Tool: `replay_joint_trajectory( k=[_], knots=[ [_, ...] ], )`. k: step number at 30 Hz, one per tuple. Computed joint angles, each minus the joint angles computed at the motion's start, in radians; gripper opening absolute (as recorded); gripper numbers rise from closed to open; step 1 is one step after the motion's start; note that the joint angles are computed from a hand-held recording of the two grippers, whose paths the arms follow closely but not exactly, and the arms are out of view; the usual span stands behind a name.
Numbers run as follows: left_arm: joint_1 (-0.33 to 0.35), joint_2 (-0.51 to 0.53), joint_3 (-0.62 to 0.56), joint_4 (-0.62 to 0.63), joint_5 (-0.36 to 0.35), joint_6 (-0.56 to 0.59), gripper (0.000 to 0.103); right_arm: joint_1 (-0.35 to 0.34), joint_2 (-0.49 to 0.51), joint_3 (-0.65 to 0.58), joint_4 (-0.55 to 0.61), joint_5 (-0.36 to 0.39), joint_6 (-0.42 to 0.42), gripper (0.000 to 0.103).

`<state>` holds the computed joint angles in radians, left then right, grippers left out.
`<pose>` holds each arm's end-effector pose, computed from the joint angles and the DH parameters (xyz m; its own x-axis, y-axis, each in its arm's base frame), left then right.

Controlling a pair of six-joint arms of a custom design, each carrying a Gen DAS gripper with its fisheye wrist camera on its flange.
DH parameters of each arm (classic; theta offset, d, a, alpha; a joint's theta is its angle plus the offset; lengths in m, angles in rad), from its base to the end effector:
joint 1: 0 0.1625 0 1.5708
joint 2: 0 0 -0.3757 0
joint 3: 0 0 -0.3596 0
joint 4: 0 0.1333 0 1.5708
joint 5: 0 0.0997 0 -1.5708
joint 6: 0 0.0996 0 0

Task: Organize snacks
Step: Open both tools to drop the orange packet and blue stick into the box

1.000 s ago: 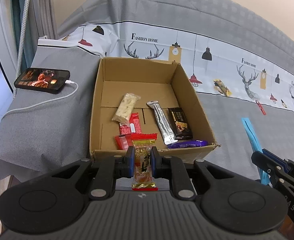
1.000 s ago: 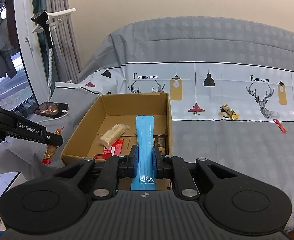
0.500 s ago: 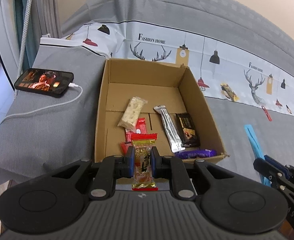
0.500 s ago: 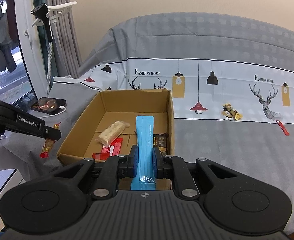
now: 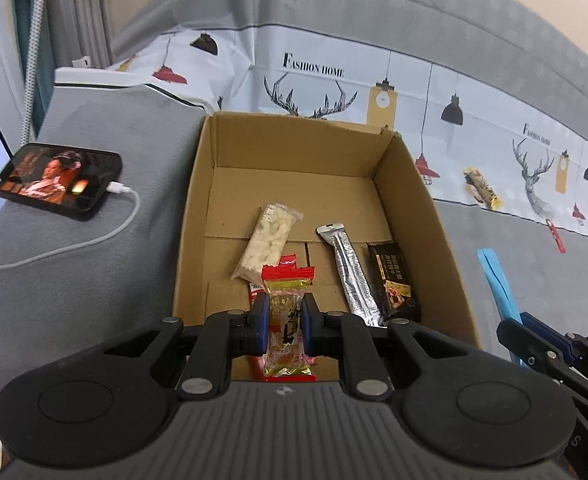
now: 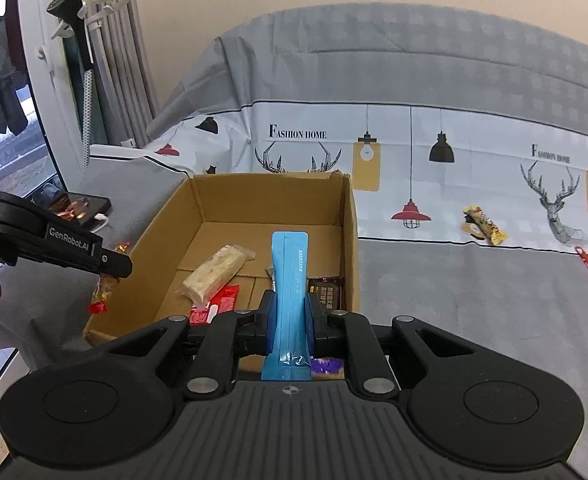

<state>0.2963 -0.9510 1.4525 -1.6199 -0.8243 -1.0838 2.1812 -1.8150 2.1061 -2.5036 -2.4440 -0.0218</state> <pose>-0.5068 -0.3648 0.1861 -0.7276 0.1370 -0.6721 0.4640 0.8200 -0.3352 0.2598 -0.2720 0.4323 -0.7791 -0.0066 0.6268 -0.4763 0.6564 -0.5850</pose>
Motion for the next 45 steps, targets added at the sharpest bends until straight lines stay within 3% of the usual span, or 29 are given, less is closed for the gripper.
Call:
replay_joint_trajectory(
  k=[13,23,25,26,27,29,33,41,45],
  knots=[
    [0.112,0.124,-0.070,-0.074,-0.018,0.108,0.017,-0.163,0.092,-0.007,-0.115,0.097,-0.112,0.016],
    [0.162,0.175,-0.106,-0.047,-0.015,0.108,0.019,-0.234,0.143,-0.019,-0.146,0.144,-0.154,0.017],
    [0.168,0.179,-0.115,-0.019,-0.004,0.085,0.046,-0.239,0.153,-0.027,-0.140,0.148,-0.151,0.023],
    [0.169,0.178,-0.115,-0.012,0.000,0.075,0.082,-0.239,0.159,-0.033,-0.134,0.142,-0.142,0.042],
    [0.167,0.176,-0.114,-0.003,0.008,0.059,0.103,-0.236,0.163,-0.038,-0.128,0.132,-0.126,0.066],
    [0.153,0.164,-0.097,0.014,0.039,0.024,0.103,-0.224,0.166,-0.034,-0.146,0.101,-0.110,0.079],
    [0.131,0.149,-0.095,0.102,0.009,0.018,0.103,-0.204,0.137,-0.040,-0.061,0.086,-0.049,0.089],
    [0.045,0.076,-0.036,0.175,-0.068,-0.083,0.103,-0.086,0.051,-0.037,0.170,0.041,0.159,0.096],
    [-0.012,0.060,-0.033,0.227,-0.065,-0.135,0.103,-0.001,0.023,-0.029,0.190,-0.011,0.187,0.099]
  ],
)
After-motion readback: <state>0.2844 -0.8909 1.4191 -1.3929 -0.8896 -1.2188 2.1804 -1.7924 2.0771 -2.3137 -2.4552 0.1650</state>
